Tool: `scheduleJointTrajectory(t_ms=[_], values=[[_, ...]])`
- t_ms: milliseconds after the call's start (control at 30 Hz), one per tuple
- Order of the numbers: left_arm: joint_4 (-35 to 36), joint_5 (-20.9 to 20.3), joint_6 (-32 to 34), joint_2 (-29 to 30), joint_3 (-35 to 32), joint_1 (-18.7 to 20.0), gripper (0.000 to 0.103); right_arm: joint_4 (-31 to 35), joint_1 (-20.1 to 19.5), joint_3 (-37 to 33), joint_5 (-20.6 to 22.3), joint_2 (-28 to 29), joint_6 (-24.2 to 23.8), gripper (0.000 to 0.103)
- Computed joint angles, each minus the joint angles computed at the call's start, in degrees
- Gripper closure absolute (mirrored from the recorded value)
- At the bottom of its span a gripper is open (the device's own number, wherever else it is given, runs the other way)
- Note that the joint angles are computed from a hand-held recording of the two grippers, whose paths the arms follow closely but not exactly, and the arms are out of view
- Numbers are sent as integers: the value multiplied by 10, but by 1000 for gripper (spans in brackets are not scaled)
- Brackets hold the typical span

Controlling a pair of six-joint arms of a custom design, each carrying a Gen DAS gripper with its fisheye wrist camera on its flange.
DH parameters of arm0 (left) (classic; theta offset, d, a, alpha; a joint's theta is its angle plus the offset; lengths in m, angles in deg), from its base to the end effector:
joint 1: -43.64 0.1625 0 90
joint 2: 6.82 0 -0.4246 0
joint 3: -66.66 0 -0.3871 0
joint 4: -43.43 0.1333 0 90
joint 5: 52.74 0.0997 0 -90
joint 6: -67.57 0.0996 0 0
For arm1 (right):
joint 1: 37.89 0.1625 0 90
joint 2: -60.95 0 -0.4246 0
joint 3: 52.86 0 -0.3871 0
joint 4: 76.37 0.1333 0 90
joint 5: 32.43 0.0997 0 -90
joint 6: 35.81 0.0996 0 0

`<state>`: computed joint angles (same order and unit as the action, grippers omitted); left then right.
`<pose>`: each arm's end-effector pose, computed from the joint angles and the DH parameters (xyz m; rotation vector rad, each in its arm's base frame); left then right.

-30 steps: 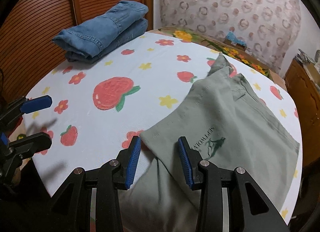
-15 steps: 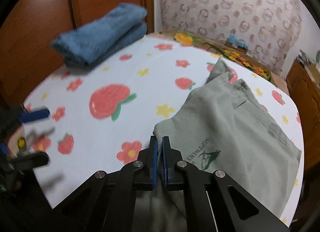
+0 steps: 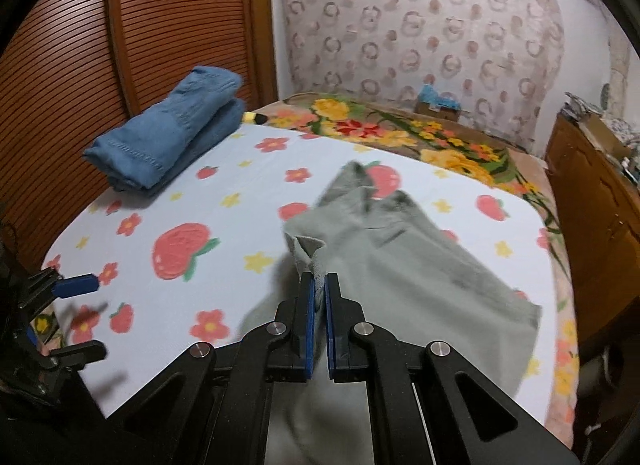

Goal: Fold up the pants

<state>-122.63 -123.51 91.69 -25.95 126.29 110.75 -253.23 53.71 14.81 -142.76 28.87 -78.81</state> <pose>-0.1703 -0.8304 0.0317 0.9350 2.5147 -0.8542 0.1213 -0.8067 0.1821 0.7066 -2.2571 0.9084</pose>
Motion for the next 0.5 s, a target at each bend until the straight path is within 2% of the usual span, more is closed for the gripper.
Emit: scheduleJointTrajectory(t_ms=[233,500], values=[[1,1,0,0,-1,0,20,-8,-3,-39,-50,11,-2,99],[1,1,-1,0,2,-1,20,7,-16,-87,-95,25,29,99]])
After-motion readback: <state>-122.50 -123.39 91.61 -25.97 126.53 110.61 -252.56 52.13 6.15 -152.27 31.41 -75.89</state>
